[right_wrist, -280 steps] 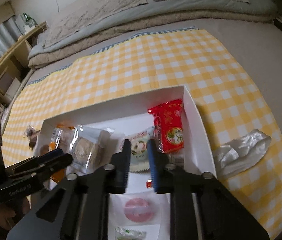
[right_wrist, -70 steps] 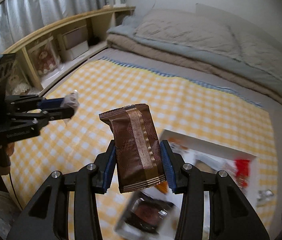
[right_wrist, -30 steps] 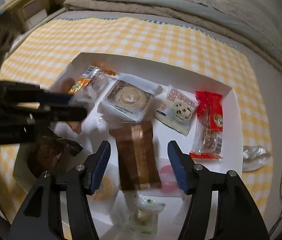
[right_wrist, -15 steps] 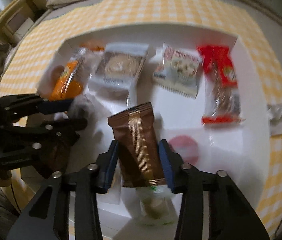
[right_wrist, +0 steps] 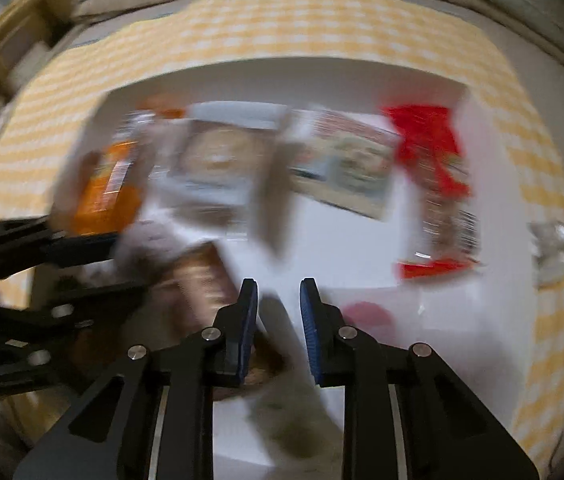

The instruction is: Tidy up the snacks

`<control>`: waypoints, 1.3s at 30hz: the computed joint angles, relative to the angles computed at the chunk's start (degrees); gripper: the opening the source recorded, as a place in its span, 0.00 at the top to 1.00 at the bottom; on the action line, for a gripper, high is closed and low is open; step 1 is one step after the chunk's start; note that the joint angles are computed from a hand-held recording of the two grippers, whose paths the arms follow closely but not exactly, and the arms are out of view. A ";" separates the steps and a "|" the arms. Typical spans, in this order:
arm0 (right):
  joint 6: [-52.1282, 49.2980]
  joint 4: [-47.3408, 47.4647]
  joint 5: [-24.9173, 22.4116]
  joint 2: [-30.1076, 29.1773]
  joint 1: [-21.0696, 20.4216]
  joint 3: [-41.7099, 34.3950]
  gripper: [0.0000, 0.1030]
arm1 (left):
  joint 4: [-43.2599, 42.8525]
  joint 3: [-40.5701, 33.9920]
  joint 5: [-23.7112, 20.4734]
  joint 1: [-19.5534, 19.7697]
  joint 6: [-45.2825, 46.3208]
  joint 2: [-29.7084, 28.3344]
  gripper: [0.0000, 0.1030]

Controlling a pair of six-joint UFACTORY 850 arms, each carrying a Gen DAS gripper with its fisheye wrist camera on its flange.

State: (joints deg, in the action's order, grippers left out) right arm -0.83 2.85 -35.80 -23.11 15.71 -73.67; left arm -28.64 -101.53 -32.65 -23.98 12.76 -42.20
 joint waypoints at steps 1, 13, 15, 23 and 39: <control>0.70 -0.08 0.15 0.27 -0.59 0.24 0.78 | 1.16 -0.51 0.14 -0.18 -0.96 -0.32 0.68; -7.16 6.66 1.78 7.32 -3.34 4.31 0.77 | 5.99 5.41 5.06 -1.08 -7.38 5.14 0.26; -8.86 7.89 2.50 8.93 -3.30 5.49 0.67 | 11.85 8.80 8.14 -1.73 -14.19 7.98 0.05; -5.37 2.10 9.04 18.01 -1.31 11.04 0.03 | 32.55 19.83 15.31 -3.75 -40.64 19.02 0.00; 5.44 -5.31 14.32 38.17 0.73 19.40 0.00 | 79.20 31.65 1.08 -18.14 -90.53 41.17 0.00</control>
